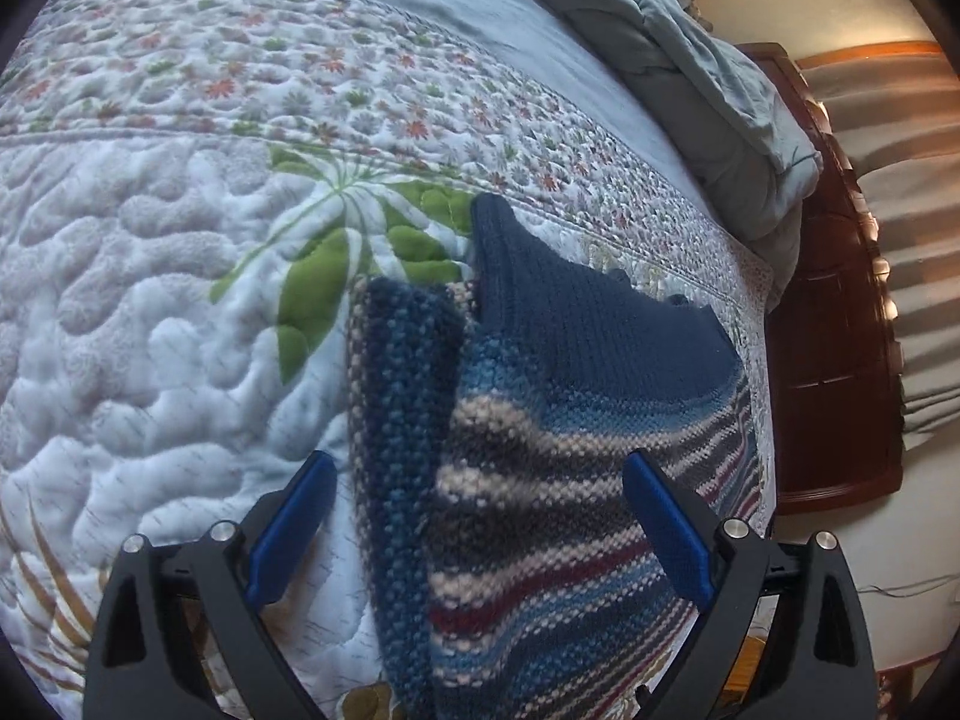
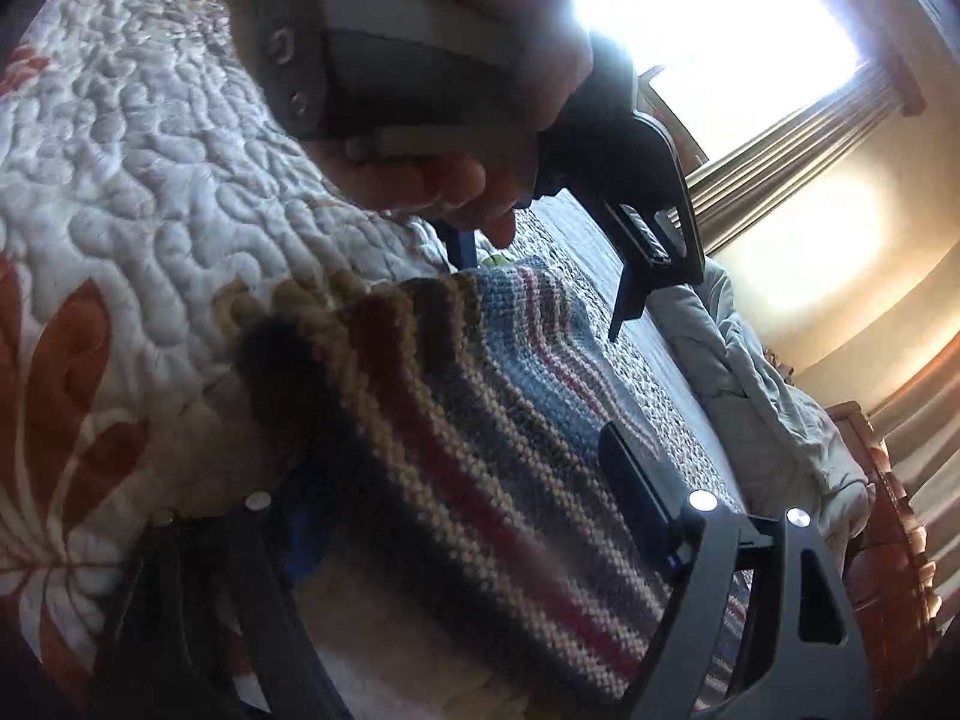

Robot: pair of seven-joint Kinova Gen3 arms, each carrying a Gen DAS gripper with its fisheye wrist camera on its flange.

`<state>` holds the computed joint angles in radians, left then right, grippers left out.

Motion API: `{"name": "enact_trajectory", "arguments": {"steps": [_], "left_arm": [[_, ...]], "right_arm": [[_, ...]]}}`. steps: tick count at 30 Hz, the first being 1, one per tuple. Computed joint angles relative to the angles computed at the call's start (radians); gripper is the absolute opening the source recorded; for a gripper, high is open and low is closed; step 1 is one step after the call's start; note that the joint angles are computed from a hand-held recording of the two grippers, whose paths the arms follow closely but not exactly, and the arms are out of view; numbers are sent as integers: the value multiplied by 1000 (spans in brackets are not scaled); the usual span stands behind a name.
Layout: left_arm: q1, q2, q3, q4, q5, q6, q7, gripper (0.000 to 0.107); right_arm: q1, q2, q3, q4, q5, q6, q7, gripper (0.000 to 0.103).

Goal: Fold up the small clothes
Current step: 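Grasp the folded sweater edge with the left and right tools, then lift the held edge with both tools and fold it onto the sweater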

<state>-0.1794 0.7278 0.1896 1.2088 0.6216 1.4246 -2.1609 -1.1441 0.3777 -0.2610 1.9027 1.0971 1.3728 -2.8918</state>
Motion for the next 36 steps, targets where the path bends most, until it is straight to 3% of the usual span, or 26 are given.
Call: {"name": "enact_trajectory", "arguments": {"steps": [2,4,5,6,11,14,18,36], "left_arm": [[10,-8,-7,6,-11,-17,4,89],[17,-12,-12,1,-28,-22,9,70],[22,-13,-15,-3,-35,-26,15,55],[24,-12,-17,-8,-38,-26,25,49],[42,-20,-19,-16,-61,-35,56,41],[48,-43,-20,-7,-71,-53,63,25],[78,-87,-33,-9,-109,-67,100,21],[305,-246,-54,-187,-328,-1,357,21]], "right_arm": [[7,2,3,-2,4,-10,-6,75],[20,-1,5,-1,4,-32,3,67],[27,-6,4,1,2,-47,11,56],[41,-12,-1,-1,-8,-65,23,45],[52,-35,5,8,-17,-104,28,33],[67,-63,3,13,-20,-131,25,19],[90,-122,-6,25,-22,-153,9,13],[280,-462,-136,108,-77,-240,-94,11]]}}
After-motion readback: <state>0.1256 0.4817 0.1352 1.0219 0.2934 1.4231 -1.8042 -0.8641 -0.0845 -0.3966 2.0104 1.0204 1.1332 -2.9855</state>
